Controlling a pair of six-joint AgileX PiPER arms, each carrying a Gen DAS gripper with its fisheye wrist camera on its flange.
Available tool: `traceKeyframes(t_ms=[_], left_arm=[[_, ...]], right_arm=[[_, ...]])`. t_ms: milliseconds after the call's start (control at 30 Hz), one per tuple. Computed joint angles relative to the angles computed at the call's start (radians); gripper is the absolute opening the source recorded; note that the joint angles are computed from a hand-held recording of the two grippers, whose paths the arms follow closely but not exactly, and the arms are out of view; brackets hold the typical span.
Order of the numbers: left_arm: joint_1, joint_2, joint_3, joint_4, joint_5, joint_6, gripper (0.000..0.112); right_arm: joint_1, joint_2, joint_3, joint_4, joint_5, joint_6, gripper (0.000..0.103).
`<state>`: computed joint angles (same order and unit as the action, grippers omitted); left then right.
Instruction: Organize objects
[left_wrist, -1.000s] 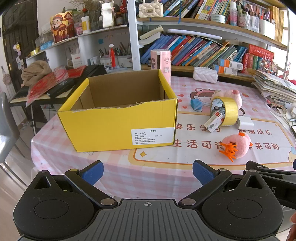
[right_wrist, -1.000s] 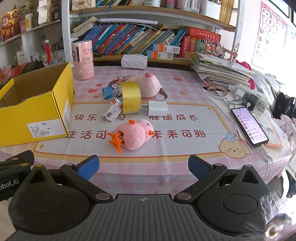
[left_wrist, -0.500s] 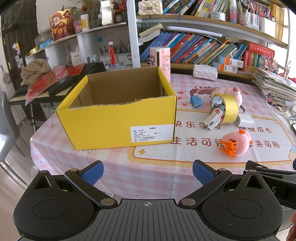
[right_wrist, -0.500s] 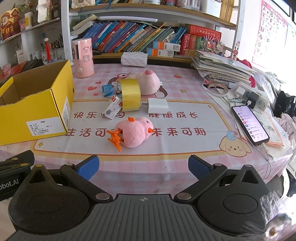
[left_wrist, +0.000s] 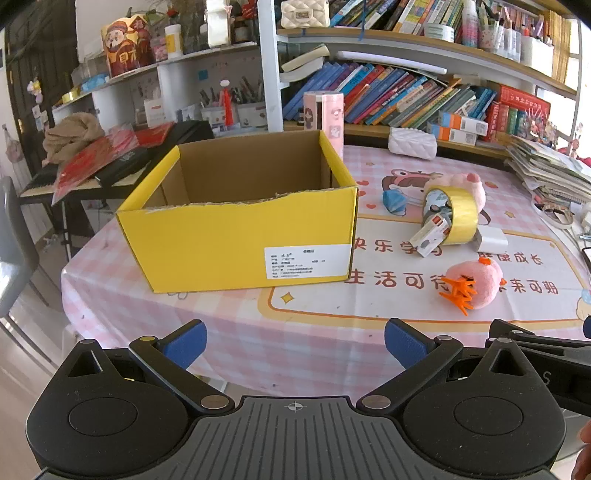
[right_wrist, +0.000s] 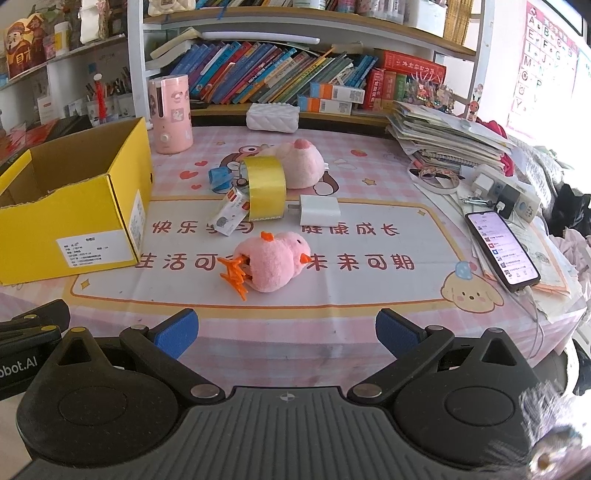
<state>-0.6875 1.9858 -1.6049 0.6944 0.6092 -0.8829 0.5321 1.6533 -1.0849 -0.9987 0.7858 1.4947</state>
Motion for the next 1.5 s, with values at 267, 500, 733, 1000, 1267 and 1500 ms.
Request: traceKeyframes(t_ms=[267,500,733,1000,1267,1500], left_arm=[[0.006,0.000,-0.003,-0.012,-0.006,0.017,0.103],[0.008,0.010,-0.025,-0.038,0.000,0.048,0.103],[0.006,0.018,-0.036,-0.056,-0.001,0.066,0.103],[0.003,0.021,-0.034,-0.055,-0.001,0.060,0.103],[0.005,0.019,-0.028,-0.068,-0.014,0.075,0.103],[-0.004,0.047,-0.077,-0.085,-0.007,0.117,0.103]], right_arm=[[0.005,0.004,-0.009,0.001,0.010,-0.003,0.103],[0.006,0.007,-0.013,0.000,0.018,0.001,0.103],[-0.003,0.005,-0.006,0.001,0.018,0.005,0.103],[-0.007,0.002,0.000,0.003,0.012,0.002,0.103],[-0.009,-0.002,0.016,-0.010,0.001,0.017,0.103],[-0.027,-0.025,0.041,-0.038,-0.012,0.044,0.103]])
